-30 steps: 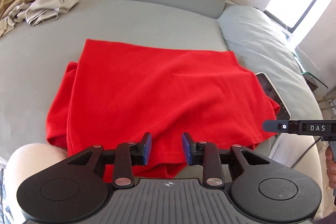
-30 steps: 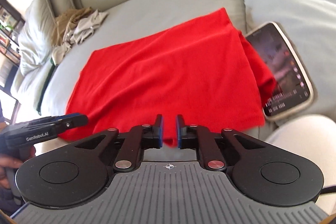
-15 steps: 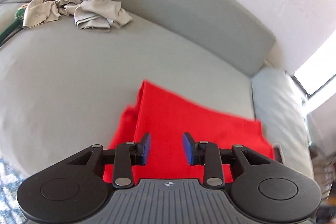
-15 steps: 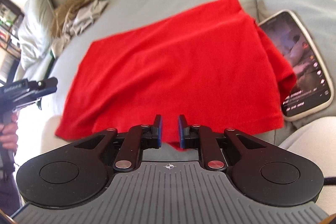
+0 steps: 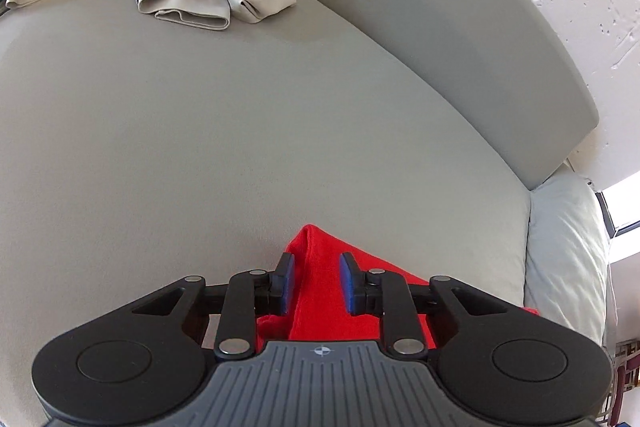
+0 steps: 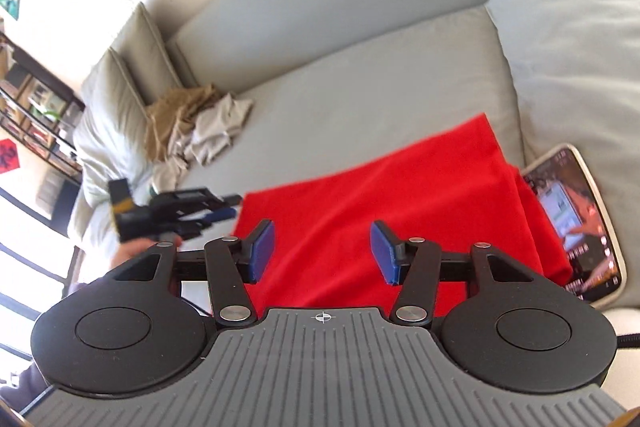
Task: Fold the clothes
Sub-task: 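Smooth the folded red shirt flat with both open tools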
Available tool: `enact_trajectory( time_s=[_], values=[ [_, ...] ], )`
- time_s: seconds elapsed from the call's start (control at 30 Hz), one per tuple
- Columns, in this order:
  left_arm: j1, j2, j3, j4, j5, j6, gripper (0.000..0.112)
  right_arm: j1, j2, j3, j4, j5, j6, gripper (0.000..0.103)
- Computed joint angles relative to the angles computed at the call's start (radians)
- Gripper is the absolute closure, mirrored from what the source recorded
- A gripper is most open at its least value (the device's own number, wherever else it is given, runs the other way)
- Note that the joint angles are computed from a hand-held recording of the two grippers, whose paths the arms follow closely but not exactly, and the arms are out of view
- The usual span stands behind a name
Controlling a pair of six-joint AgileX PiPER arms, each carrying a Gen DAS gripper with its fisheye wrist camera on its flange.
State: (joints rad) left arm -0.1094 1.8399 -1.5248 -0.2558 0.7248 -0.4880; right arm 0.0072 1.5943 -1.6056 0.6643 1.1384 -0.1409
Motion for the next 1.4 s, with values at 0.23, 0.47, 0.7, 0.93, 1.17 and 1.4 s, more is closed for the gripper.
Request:
enact_trajectory(
  time_s=[0.23,0.47,0.7,0.93,1.17,1.4],
  values=[
    [0.009,0.062,-0.060,-0.040,0.010,0.079,0.100,0.025,0.065,-0.079,-0.051,0.000,0.036,0.048],
    [-0.020,0.001,0.028,0.066,-0.169,0.079,0.112,0.016,0.063,-0.034,-0.063,-0.017,0.032,0.048],
    [-0.072,0.047,-0.009,0.359,-0.114,-0.126,0.109,0.025,0.065,0.034,-0.121,-0.053,0.062,0.048],
    [-0.101,-0.134,0.045,0.493,0.041,-0.213,0.087,-0.041,-0.020,0.168,-0.084,-0.060,0.017,0.046],
    [-0.301,-0.402,0.148,0.305,0.141,-0.057,0.079,-0.107,-0.139,0.284,0.011,0.027,-0.058,0.045],
    [-0.596,-0.291,0.245,0.626,0.074,-0.344,0.085,-0.007,-0.180,0.435,0.007,-0.141,-0.191,0.057]
  ],
)
